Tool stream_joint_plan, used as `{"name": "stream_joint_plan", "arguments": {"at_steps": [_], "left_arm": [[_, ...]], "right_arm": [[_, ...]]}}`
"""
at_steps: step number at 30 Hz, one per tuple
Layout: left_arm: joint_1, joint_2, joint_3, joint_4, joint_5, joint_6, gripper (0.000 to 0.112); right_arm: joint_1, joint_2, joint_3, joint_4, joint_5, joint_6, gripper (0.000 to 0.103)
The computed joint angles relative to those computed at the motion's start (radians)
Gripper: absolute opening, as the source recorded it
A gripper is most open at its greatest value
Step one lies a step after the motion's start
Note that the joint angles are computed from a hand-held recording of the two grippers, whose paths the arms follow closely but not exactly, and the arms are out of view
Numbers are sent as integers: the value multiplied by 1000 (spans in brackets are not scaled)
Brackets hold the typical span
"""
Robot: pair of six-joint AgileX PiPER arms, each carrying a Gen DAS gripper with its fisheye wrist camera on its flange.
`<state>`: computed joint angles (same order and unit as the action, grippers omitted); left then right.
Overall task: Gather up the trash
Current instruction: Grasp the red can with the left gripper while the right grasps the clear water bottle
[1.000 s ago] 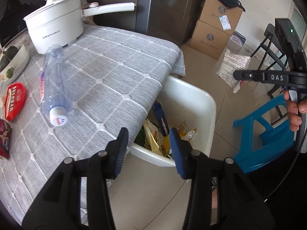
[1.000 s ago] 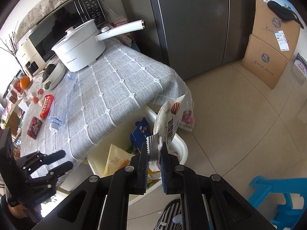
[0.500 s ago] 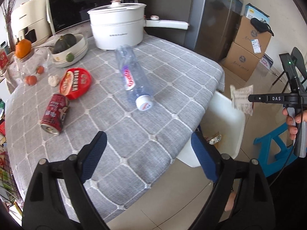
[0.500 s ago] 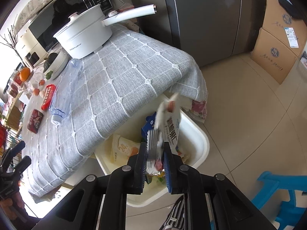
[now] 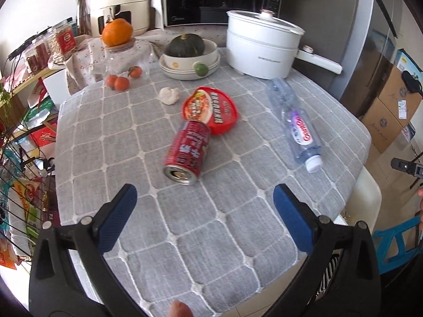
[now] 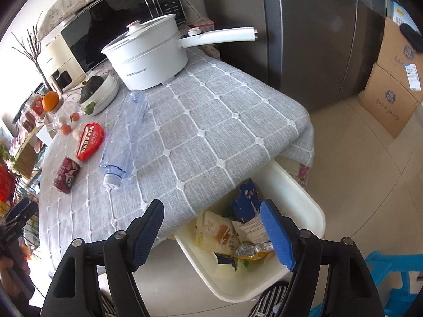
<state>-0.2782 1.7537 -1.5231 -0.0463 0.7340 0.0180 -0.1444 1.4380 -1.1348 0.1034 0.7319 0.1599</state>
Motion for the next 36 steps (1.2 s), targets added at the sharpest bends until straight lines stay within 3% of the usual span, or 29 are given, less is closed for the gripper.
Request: {"name": "stream_joint_plan", "arguments": {"at_steps": [13, 18, 23, 36], "left_arm": [[92, 196, -163, -127, -3, 41, 103], [79, 303, -306, -105, 95, 46, 103], [80, 363, -387, -146, 147, 69, 102], [91, 430, -469, -216, 246, 100, 63]], "right_arm": [[250, 276, -300, -138, 20, 229, 82], [283, 398, -443, -126, 54, 259, 83], [300, 512, -572, -110, 99, 277, 83], [294, 659, -702, -69, 148, 279, 83]]}}
